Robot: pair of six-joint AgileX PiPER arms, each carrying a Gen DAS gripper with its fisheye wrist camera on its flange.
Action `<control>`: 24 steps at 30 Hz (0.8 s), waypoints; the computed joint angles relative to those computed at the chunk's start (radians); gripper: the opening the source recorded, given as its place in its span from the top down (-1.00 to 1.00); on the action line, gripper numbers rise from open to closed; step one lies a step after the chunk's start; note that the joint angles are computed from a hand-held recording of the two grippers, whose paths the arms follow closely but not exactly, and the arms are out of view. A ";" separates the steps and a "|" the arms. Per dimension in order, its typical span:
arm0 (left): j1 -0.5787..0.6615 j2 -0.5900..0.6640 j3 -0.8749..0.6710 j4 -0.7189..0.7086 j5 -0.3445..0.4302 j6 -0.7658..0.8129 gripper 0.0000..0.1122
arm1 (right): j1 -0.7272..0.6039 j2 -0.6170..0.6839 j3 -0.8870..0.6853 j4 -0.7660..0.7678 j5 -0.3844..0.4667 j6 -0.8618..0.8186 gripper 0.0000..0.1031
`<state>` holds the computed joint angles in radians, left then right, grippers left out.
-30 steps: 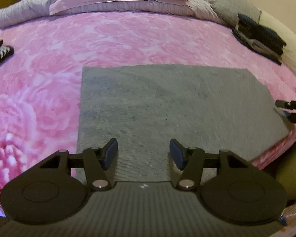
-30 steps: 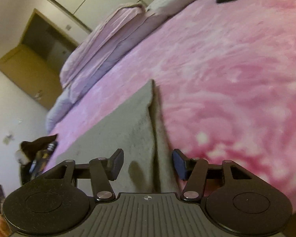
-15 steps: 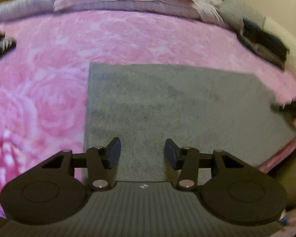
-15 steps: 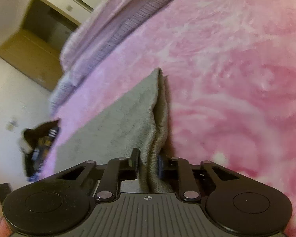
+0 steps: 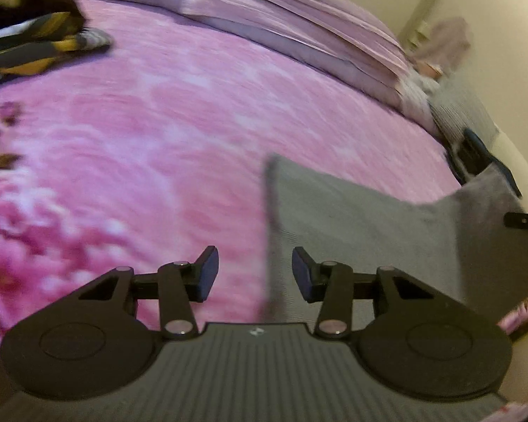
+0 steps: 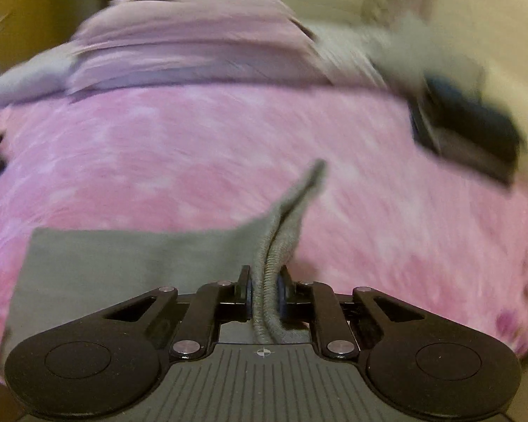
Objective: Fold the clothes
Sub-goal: 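Lay the lifted edge over the rest with the right gripper and open it, then move the left gripper over the folded skirt and press it flat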
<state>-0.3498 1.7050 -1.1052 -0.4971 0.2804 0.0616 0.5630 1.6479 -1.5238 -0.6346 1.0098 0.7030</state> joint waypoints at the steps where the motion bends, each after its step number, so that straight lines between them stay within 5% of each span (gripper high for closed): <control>1: 0.032 -0.011 0.016 -0.034 0.004 0.041 0.28 | 0.089 0.050 -0.040 -0.079 0.027 0.025 0.81; 4: 0.123 -0.041 0.055 -0.124 0.033 0.147 0.28 | 0.272 0.246 -0.205 -0.200 0.104 0.045 0.81; 8: 0.210 -0.063 0.088 -0.179 0.074 0.227 0.28 | 0.359 0.490 -0.361 -0.143 0.077 -0.046 0.75; 11: 0.254 -0.079 0.117 -0.228 0.094 0.282 0.28 | 0.388 0.581 -0.358 -0.106 0.042 -0.039 0.51; 17: 0.256 -0.094 0.136 -0.369 0.137 0.377 0.28 | 0.340 0.373 -0.218 0.041 -0.109 -0.095 0.23; 24: 0.188 0.032 0.001 -0.710 0.320 0.601 0.28 | 0.127 0.111 0.064 -0.032 -0.262 0.183 0.23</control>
<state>-0.1616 1.7367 -1.1042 -1.2074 0.6007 0.6623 0.6900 1.7591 -1.4595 -0.6669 0.7478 0.8863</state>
